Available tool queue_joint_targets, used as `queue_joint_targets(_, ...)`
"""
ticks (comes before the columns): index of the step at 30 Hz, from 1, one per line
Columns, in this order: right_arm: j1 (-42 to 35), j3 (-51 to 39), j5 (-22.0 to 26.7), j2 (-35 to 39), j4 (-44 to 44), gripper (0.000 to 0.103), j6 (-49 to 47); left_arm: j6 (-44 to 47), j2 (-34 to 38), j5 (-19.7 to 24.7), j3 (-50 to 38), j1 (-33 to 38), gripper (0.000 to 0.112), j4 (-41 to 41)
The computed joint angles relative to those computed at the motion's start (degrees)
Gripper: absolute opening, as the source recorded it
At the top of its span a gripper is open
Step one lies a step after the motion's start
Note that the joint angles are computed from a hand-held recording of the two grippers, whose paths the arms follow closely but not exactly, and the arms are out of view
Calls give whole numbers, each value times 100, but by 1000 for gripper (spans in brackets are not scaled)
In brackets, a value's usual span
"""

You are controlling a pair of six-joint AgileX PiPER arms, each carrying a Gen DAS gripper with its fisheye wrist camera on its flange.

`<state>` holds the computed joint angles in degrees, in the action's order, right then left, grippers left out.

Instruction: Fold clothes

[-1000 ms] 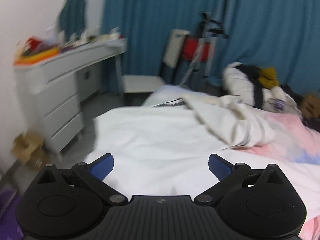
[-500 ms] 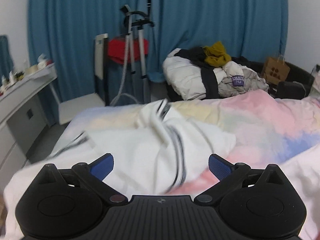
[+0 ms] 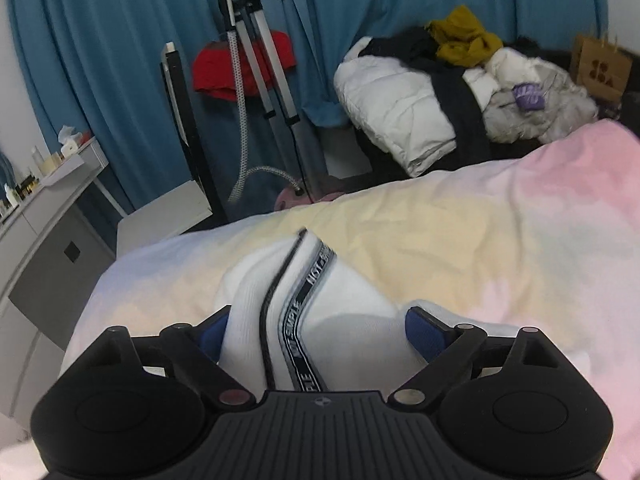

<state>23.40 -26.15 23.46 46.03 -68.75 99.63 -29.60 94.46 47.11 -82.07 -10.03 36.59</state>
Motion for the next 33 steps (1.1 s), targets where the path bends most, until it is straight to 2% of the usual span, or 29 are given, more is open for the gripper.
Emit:
queue_joint_targets(1,-133,12,-182,92,-67,73,71,65,205,62,-207,37,87,-66)
queue_joint_targets(3,-343,27,-472,291,-345,73,337,54,568,257,-625,85,38,-140)
queue_joint_targets(5,-371,56,-521,463,-816,73,822,179,720,435,-916,131,11,-307)
queue_joint_targets(6,-378,71,-532,548,-1060,73,1077,291,687,473,-956,121,8,-396)
queue_joint_targets(8,-518,58,-663,710,-1350,73,1328,517,526,476,-912,5,7,-400)
queue_joint_targets(10,-509,66,-553,784,-1583,73,1588,873,155,305,-738,-225,7,-412)
queue_joint_targets(13,-439,104,-411,710,-1521,73,1545,1845,-551,17,-609,-479,6,-1187)
queue_joint_targets(16,-30,52,149,668,-1526,73,1393,2739,-1304,-325,-444,-875,6,-1642)
queue_joint_targets(19,243,-4,582,468,-1427,73,1281,3898,-1852,-663,-560,-1101,6,-2603)
queue_joint_targets(21,394,-30,844,285,-1333,73,1164,4860,-1937,-830,-850,-1043,6,-3551)
queue_joint_targets(23,484,-51,1022,128,-1266,73,1100,5360,-1816,-1010,-1106,-986,7,-4054)
queue_joint_targets(27,404,-68,1010,4,-1268,73,1166,5065,-915,-1337,-1707,-1045,8,-3892)
queue_joint_targets(30,-12,-45,473,65,-1103,73,1055,4670,-52,-1904,-1798,-1177,7,-3337)
queue_joint_targets(33,-384,-15,-47,190,-990,73,959,3950,1023,-2127,-2227,-1224,7,-2496)
